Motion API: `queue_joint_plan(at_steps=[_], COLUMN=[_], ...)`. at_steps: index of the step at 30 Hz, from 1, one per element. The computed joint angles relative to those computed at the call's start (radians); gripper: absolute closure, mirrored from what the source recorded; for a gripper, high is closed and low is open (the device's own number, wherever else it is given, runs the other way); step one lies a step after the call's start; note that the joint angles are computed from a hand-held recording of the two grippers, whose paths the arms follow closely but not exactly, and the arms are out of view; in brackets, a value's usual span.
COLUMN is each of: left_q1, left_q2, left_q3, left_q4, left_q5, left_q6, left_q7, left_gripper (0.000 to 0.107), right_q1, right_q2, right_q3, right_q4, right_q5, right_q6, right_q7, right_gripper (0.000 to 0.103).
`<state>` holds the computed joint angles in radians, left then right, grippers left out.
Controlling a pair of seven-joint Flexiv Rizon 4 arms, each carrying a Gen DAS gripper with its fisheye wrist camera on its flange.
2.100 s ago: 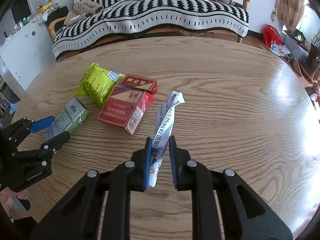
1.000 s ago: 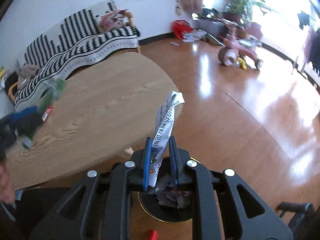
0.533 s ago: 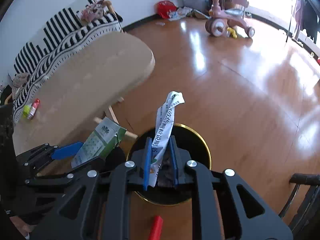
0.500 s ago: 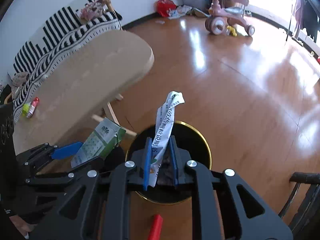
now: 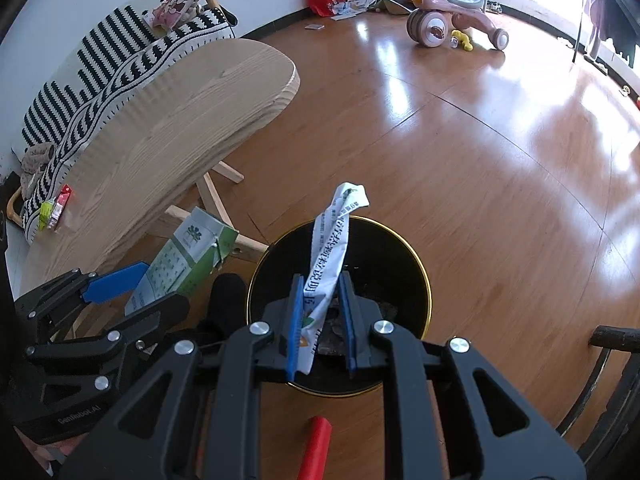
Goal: Collect trash
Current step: 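Open both grippers to drop the cigarette box and paper strip into the bin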
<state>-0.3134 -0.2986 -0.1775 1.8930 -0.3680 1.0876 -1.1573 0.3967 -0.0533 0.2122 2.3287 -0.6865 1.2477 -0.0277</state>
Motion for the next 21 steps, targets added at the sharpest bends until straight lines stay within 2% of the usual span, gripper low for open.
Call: queue_joint_plan(at_steps=[13, 15, 16, 17, 19, 21], left_q1=[-0.001, -0.002, -0.004, -0.009, -0.014, -0.015], left_q2=[-0.005, -0.009, -0.009, -0.009, -0.010, -0.012], left_q3=[0.000, -0.003, -0.001, 0.003, 0.005, 0.006], left_q4=[-0.017, -0.018, -0.017, -0.017, -0.018, -0.022], left_q5=[0.006, 0.005, 0.009, 0.022, 0.035, 0.039], left_q6=[-0.019, -0.019, -0.015, -0.009, -0.002, -0.004], left_q7=[-0.010, -0.004, -0.005, -0.011, -0.017, -0.025], left_gripper=[0.049, 0.044, 0.035, 0.030, 0.030, 0.028], right_q1=[-0.014, -0.019, -0.022, -0.025, -0.031, -0.037], right_q2=[0.012, 0.017, 0.020, 0.023, 0.033, 0.039], right_q3=[-0.003, -0.004, -0.003, -0.003, -0.006, -0.004], right_q4=[0.004, 0.009, 0.012, 0.016, 0.025, 0.028], right_q5=[0.002, 0.006, 0.012, 0.015, -0.014, -0.030], right_q6=[0.017, 0.024, 0.026, 0.027, 0.029, 0.023], right_q7=[-0.005, 0.001, 0.002, 0.005, 0.034, 0.044], right_gripper=[0.085, 0.085, 0.082, 0.071, 0.052, 0.052])
